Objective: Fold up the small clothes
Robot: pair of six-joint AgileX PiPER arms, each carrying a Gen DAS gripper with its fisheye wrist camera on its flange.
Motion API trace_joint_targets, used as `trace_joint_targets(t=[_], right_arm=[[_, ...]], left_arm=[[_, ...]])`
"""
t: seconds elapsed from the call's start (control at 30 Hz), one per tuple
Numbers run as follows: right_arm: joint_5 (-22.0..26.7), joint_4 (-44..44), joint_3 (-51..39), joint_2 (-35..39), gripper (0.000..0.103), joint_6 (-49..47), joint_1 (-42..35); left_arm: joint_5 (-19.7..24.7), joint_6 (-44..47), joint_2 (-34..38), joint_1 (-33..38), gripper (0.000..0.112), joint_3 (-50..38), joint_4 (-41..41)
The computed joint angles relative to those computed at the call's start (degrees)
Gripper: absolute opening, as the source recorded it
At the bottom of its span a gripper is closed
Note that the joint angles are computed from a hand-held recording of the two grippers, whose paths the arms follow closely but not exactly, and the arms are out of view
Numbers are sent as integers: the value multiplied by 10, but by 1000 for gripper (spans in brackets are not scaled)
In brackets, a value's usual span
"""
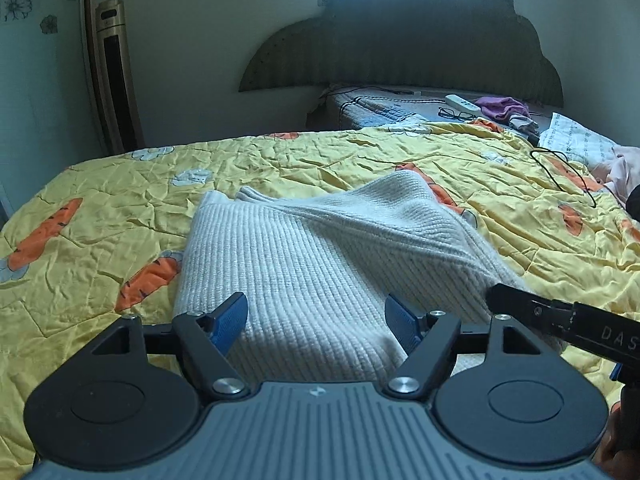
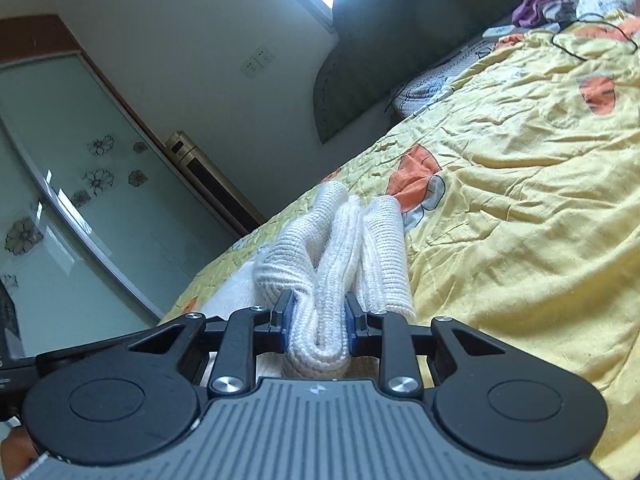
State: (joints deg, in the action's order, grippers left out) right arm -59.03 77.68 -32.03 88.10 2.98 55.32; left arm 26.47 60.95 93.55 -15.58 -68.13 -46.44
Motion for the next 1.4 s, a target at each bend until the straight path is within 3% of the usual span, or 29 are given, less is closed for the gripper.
trace_joint_targets(t=[0.5, 0.73, 0.93, 1.0, 1.1, 1.17, 1.23, 1.3, 1.4], right_arm=[[0, 17, 7, 2, 25, -12, 8], [14, 20, 6, 0, 25, -29, 1], [20, -1, 9, -4, 49, -19, -8], [20, 2, -4, -6, 75, -57, -3], [5, 67, -59, 2, 99, -200, 13], [-7, 109, -98, 11, 100, -302, 16], [20, 149, -130, 11, 102, -413, -9], [76, 192, -151, 6, 102, -507, -56], [193, 188, -135, -10, 102, -528, -146]], left_arm=[[-14, 28, -25, 8, 77, 38, -12], [-14, 82, -29, 20, 81, 50, -55], [16, 138, -20, 58, 81, 33, -110], [32, 147, -10, 77, 81, 16, -124], [61, 129, 19, 106, 82, -26, -127], [100, 91, 52, 125, 82, -72, -109], [152, 53, 93, 142, 82, -125, -96], [200, 11, 134, 152, 82, -178, -79], [276, -32, 195, 169, 82, -251, -77]])
